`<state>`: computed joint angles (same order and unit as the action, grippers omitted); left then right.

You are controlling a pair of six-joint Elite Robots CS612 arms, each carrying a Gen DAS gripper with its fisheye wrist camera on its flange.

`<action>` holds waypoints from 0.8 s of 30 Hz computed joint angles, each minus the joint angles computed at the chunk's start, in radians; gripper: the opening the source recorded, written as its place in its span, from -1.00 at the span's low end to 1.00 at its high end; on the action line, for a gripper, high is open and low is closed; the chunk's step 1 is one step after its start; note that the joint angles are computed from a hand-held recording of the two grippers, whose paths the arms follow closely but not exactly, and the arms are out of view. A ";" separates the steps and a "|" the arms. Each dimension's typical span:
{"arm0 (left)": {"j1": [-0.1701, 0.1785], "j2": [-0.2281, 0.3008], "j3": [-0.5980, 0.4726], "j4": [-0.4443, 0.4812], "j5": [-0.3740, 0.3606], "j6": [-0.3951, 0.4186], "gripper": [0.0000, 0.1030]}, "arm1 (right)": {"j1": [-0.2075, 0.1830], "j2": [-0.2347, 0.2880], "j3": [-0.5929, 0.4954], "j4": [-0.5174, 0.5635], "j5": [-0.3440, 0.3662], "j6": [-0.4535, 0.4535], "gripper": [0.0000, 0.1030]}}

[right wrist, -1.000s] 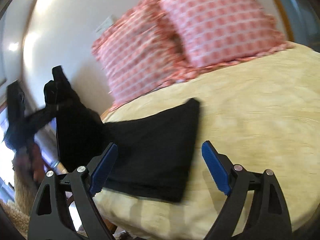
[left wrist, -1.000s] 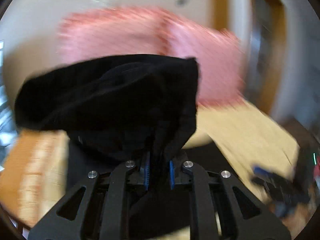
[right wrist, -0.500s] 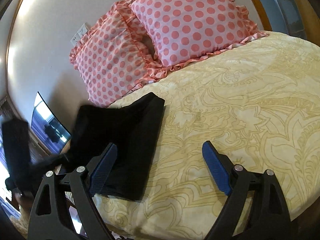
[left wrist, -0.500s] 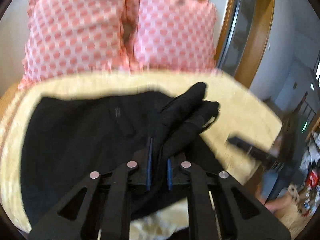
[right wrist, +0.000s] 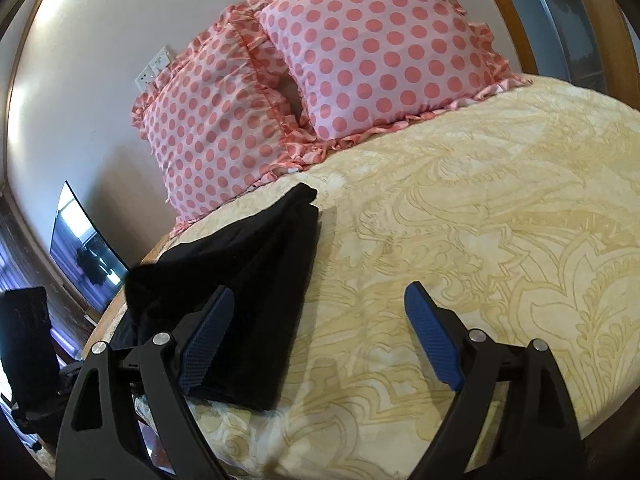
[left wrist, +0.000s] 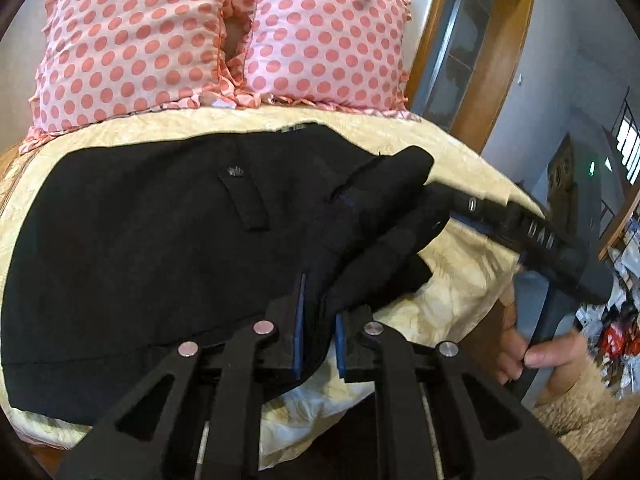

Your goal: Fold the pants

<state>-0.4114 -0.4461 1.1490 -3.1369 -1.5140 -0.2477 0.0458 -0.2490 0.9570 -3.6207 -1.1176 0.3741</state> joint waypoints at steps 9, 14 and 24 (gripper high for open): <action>0.027 -0.062 0.144 -0.272 -0.054 -0.050 0.64 | 0.013 -0.020 -0.007 -0.069 0.067 -0.109 0.73; 0.015 -0.065 0.126 -0.172 0.241 -0.103 0.77 | 0.038 -0.019 -0.027 0.004 0.151 -0.225 0.73; 0.026 -0.040 0.087 0.046 0.302 -0.196 0.94 | 0.087 -0.038 -0.001 0.248 -0.013 -0.449 0.77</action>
